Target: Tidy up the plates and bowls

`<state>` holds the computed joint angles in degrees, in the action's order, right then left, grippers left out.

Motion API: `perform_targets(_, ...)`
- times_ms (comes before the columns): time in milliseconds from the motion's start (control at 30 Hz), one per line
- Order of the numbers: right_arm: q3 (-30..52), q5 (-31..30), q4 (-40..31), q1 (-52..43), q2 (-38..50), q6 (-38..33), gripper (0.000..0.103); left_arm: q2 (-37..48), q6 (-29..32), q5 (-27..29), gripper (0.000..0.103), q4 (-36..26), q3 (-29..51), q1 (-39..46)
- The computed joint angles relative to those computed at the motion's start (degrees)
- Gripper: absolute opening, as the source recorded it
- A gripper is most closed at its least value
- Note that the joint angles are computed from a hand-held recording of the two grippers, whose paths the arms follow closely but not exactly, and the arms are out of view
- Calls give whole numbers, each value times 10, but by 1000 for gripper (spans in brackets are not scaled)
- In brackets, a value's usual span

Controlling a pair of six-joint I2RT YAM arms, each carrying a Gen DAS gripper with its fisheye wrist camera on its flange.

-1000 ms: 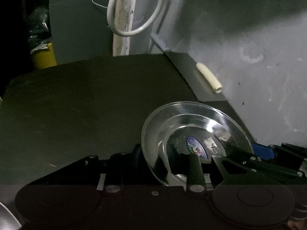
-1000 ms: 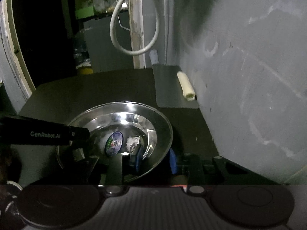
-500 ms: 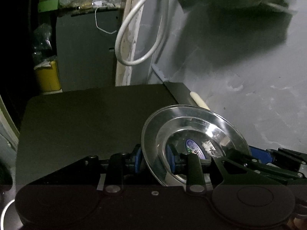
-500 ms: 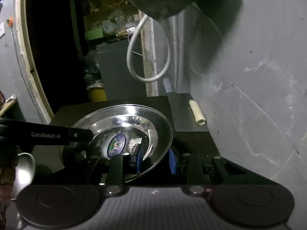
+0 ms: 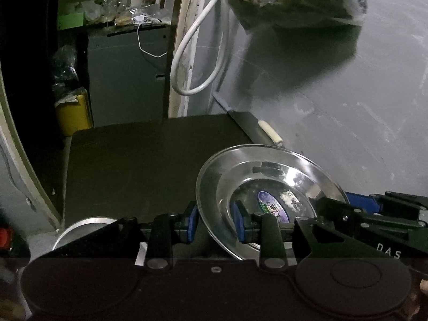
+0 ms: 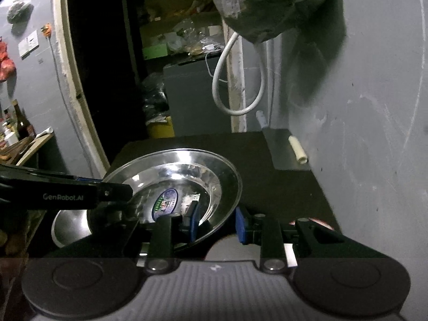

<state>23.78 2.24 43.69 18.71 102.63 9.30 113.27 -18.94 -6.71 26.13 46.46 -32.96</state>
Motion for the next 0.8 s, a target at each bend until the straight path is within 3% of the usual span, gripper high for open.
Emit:
perform_targets(367,-93,39,12,84,-35,60,31,-60,-19,-11,30,27,-134,-32)
perform_targets(800,-120,55,33,128,-1,103,31,-47,-32,-31,30,51,-187,-63)
